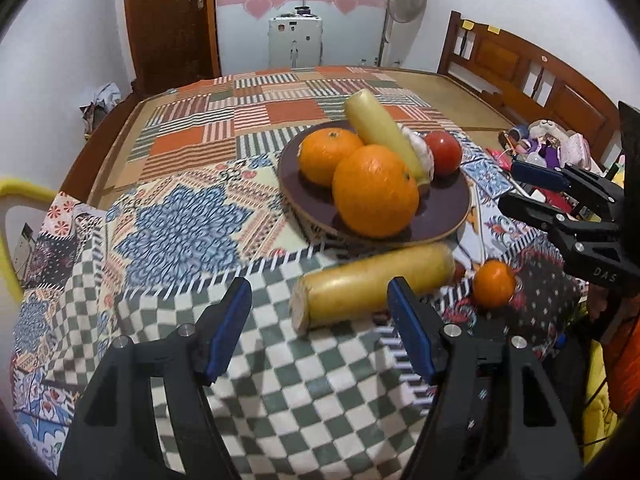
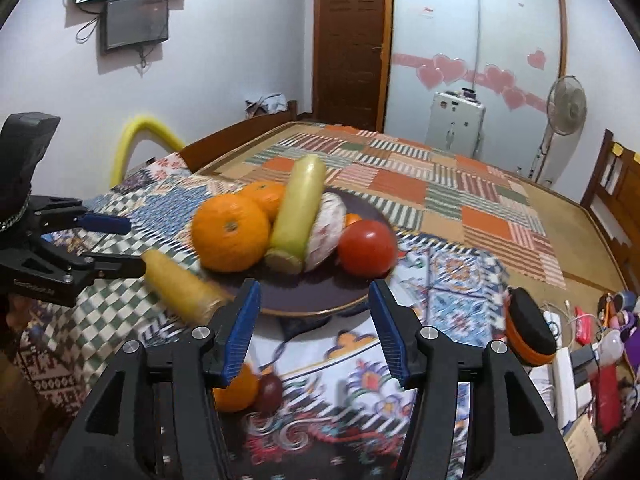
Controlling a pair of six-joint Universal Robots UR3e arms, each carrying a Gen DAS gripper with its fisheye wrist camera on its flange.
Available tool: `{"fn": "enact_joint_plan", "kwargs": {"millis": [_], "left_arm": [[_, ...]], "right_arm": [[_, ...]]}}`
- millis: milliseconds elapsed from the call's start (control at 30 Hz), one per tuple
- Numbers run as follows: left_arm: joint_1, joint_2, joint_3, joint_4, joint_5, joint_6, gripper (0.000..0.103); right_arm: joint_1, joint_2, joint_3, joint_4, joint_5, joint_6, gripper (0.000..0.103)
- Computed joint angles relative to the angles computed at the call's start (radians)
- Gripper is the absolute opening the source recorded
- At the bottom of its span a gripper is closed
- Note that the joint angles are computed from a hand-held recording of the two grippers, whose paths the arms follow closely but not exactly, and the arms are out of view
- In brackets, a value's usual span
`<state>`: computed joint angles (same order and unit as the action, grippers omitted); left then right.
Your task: Organize fruits
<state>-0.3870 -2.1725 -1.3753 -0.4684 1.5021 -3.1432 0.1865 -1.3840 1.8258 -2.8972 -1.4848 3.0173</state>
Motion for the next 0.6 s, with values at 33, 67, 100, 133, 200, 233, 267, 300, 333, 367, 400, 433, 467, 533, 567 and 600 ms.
{"fn": "enact_joint_plan", "kwargs": {"millis": [33, 67, 100, 133, 200, 233, 267, 300, 333, 367, 400, 433, 467, 533, 567, 600], "left_arm": [[0.005, 0.015, -0.032, 0.018, 0.005, 0.0, 0.07], [0.009, 0.023, -0.05, 0.029, 0.007, -0.003, 0.07], [0.018, 0.031, -0.068, 0.037, 0.006, -0.008, 0.07], [0.023, 0.031, -0.07, 0.039, 0.003, -0.014, 0.07], [0.046, 0.03, -0.082, 0.051, -0.028, -0.031, 0.07], [0.053, 0.025, -0.074, 0.043, -0.041, -0.032, 0.07], [0.06, 0.016, -0.059, 0.027, -0.062, -0.03, 0.07], [0.064, 0.007, -0.046, 0.02, -0.076, -0.027, 0.07], [0.063, -0.004, -0.032, 0.019, -0.085, -0.021, 0.07], [0.059, -0.012, -0.022, 0.019, -0.086, -0.016, 0.07], [0.054, -0.022, -0.009, 0.02, -0.084, -0.012, 0.07], [0.051, -0.032, 0.0, 0.023, -0.086, -0.006, 0.07], [0.046, -0.045, 0.017, 0.018, -0.092, -0.001, 0.07], [0.039, -0.065, 0.046, 0.003, -0.096, 0.001, 0.07], [0.038, -0.073, 0.052, 0.003, -0.107, 0.002, 0.07], [0.039, -0.076, 0.052, 0.005, -0.119, -0.002, 0.069]], "right_arm": [[0.005, 0.007, -0.004, 0.01, 0.003, -0.004, 0.052], [0.012, 0.019, -0.012, 0.016, 0.001, -0.006, 0.052], [0.02, 0.032, -0.021, 0.022, -0.003, -0.009, 0.052], [0.027, 0.05, -0.035, 0.03, -0.005, -0.012, 0.052], [0.032, 0.073, -0.042, 0.032, 0.001, -0.007, 0.052], [0.035, 0.084, -0.048, 0.035, 0.006, 0.0, 0.052], [0.039, 0.091, -0.048, 0.032, 0.006, 0.006, 0.052], [0.04, 0.1, -0.055, 0.032, 0.008, 0.01, 0.052], [0.04, 0.108, -0.06, 0.032, 0.013, 0.012, 0.052], [0.04, 0.113, -0.063, 0.032, 0.017, 0.013, 0.052], [0.04, 0.119, -0.068, 0.034, 0.022, 0.012, 0.052], [0.042, 0.122, -0.07, 0.035, 0.019, 0.01, 0.052], [0.043, 0.124, -0.072, 0.034, 0.017, 0.008, 0.052], [0.038, 0.124, -0.077, 0.046, 0.026, 0.003, 0.052], [0.035, 0.125, -0.078, 0.052, 0.031, 0.003, 0.052], [0.03, 0.126, -0.077, 0.054, 0.036, 0.003, 0.052]]}}
